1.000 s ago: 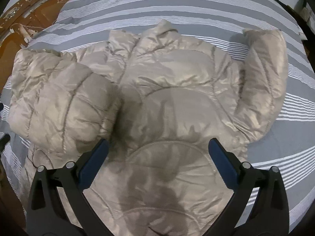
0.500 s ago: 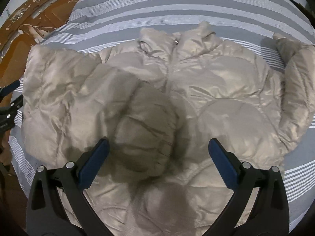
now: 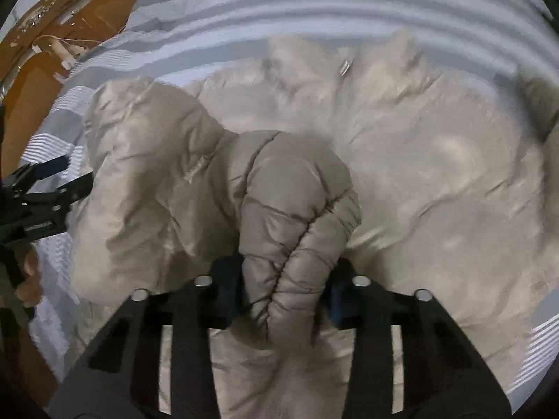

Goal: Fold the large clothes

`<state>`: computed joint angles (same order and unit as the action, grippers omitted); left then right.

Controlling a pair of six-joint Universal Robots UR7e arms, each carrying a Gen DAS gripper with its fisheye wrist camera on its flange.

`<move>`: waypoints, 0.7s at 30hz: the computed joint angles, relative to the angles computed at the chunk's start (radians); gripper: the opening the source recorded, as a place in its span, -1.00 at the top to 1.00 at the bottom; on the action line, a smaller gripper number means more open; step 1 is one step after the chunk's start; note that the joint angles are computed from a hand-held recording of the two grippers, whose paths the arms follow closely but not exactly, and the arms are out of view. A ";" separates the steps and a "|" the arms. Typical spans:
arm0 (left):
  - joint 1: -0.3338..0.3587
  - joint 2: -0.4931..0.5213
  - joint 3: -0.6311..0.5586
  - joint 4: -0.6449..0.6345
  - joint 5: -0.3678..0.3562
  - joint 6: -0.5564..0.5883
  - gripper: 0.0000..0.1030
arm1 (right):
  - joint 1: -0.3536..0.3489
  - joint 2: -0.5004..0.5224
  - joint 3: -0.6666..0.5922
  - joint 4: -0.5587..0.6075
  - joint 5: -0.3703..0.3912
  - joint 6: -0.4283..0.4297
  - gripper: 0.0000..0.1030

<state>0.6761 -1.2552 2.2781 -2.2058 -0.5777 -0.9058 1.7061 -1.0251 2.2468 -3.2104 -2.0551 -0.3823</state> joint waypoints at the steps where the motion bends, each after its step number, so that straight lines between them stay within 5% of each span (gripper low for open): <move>1: -0.010 -0.015 0.004 -0.010 0.006 -0.003 -0.90 | 0.006 -0.013 0.000 -0.046 -0.029 -0.018 0.32; 5: -0.021 -0.036 -0.004 -0.047 -0.012 0.026 -0.90 | -0.021 -0.063 -0.033 -0.109 -0.157 -0.059 0.31; 7: -0.026 -0.034 -0.017 -0.031 -0.012 0.027 -0.90 | -0.079 -0.088 -0.078 -0.004 -0.226 -0.037 0.19; 9: -0.039 -0.029 -0.026 -0.006 -0.014 0.006 -0.90 | -0.160 -0.172 -0.080 0.089 -0.128 0.032 -0.31; 11: -0.045 -0.026 -0.021 -0.024 -0.025 0.016 -0.90 | -0.179 -0.219 -0.057 0.013 -0.102 -0.063 -0.52; 13: -0.053 -0.016 -0.025 -0.017 -0.023 0.020 -0.90 | -0.171 -0.240 -0.034 -0.114 -0.144 -0.182 -0.53; 21: -0.073 0.065 -0.039 -0.091 0.011 0.064 -0.90 | -0.198 -0.419 0.033 0.005 0.017 -0.125 -0.63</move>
